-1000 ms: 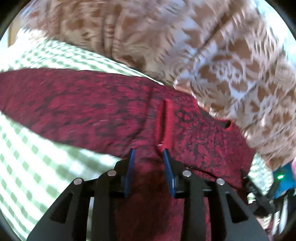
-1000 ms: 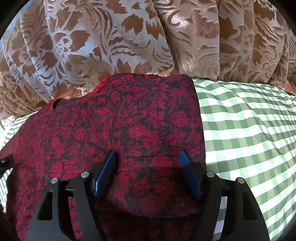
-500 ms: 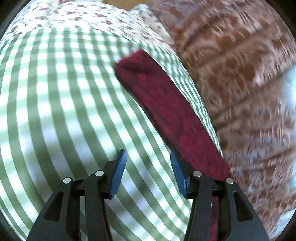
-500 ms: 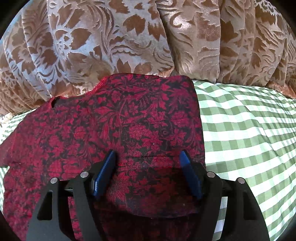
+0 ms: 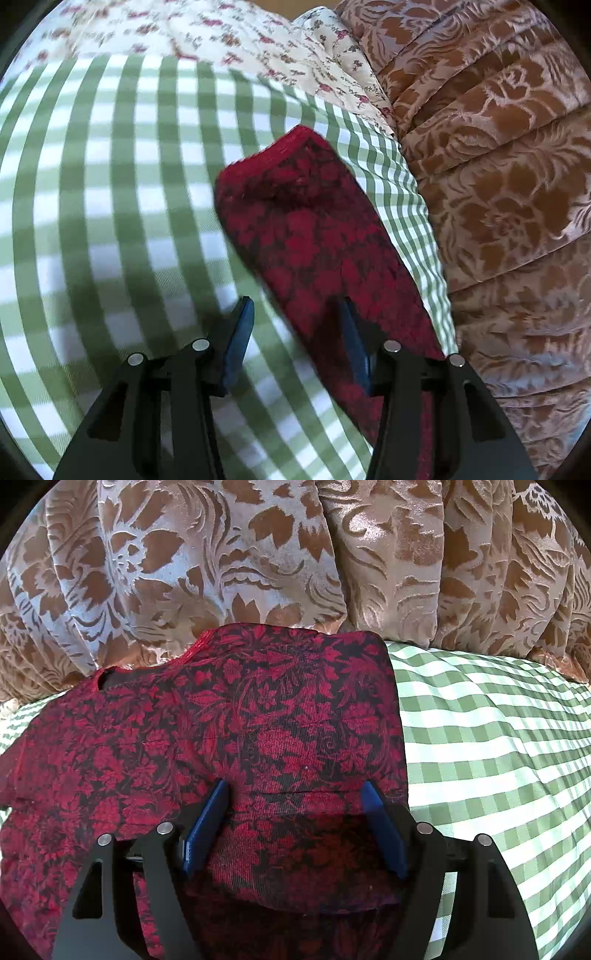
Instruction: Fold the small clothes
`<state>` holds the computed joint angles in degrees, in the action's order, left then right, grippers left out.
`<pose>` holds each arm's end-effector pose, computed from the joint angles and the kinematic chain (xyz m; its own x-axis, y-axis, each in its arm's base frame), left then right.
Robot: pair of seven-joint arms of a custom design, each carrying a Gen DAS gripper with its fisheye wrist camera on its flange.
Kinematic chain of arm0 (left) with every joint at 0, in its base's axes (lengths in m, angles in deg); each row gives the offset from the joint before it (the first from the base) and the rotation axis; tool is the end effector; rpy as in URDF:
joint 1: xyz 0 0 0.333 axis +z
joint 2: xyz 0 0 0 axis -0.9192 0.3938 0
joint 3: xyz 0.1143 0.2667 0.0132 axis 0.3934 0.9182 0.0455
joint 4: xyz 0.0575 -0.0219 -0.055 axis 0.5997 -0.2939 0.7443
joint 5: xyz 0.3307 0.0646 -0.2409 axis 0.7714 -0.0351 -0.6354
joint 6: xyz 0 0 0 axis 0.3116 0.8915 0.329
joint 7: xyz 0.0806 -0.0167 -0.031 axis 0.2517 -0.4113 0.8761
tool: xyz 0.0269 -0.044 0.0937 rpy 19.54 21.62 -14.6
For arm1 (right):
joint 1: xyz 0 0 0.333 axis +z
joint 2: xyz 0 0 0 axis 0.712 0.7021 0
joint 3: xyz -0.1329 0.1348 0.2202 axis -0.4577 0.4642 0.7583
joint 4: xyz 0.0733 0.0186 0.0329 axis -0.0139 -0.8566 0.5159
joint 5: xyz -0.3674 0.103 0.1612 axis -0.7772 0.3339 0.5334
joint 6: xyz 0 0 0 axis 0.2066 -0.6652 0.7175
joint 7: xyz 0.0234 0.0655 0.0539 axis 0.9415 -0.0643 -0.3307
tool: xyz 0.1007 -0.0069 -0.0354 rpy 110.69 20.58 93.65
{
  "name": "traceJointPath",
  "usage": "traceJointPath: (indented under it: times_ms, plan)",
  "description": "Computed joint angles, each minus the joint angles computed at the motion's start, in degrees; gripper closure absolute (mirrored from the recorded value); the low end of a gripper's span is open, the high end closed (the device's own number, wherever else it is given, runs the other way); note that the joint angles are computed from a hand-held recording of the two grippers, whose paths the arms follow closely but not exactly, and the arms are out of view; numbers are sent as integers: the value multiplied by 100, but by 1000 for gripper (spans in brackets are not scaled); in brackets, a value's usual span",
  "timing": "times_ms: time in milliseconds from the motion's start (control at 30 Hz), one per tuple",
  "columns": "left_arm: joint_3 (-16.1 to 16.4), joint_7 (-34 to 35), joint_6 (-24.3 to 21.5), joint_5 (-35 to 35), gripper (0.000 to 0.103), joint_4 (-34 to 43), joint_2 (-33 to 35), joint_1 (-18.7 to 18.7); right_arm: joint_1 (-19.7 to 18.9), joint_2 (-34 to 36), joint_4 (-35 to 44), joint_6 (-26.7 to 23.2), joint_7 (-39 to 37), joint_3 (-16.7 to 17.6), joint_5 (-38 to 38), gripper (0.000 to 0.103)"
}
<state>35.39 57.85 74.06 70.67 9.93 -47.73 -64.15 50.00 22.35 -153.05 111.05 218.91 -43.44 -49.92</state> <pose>0.7917 -0.0824 0.4517 0.3948 -0.7109 0.5820 -0.6991 -0.6435 -0.3117 0.5053 0.1157 0.5005 -0.5862 -0.8088 -0.0470 -0.6514 0.5050 -0.5662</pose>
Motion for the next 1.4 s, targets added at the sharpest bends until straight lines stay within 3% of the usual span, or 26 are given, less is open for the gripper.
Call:
traceJointPath:
  times_ms: [33,133,267,367,500,600,800,867,1000,1033,1100,1167,1267,1400]
  plan:
    - [-4,103,-174,78,87,287,147,-40,1,-1,-1,0,4,1,-4,28]
    - [226,120,-67,552,89,279,-1,-321,2,3,-5,14,-8,-8,2,28]
    - [154,517,275,922,92,63,-373,-545,2,1,-20,40,-1,-11,14,28]
    - [-210,1279,788,872,92,-314,-769,-622,0,-9,-30,55,5,-10,24,28]
    - [-677,2147,1084,435,92,-461,-947,-744,-10,-16,-40,79,-8,-13,32,28]
    - [-1030,2855,1030,146,92,-361,-872,-987,-15,-34,-54,85,25,-2,35,28]
    - [-1090,3574,370,142,91,108,-391,-1838,-32,-97,-121,161,95,6,64,27]
    - [-1066,3733,0,173,90,314,-192,-2071,-40,-91,-117,165,133,27,60,27]
    - [-672,3632,-879,625,85,1079,346,-2663,-46,-133,-176,274,140,12,120,25]
    - [-634,3612,-852,645,85,987,297,-2692,-47,-142,-190,305,128,6,146,24]
    - [-737,3741,-567,480,75,565,55,-2536,-41,-132,-179,333,58,-12,229,22]
    - [-874,3869,-468,254,41,256,-164,-2373,-24,-142,-162,371,-81,-66,390,19]
    - [-958,4028,40,38,39,-376,-590,-2192,-20,-307,-212,546,-230,-151,767,17]
    - [-977,4091,339,-151,39,-859,-919,-2006,-158,-837,-613,1412,268,-86,1221,17]
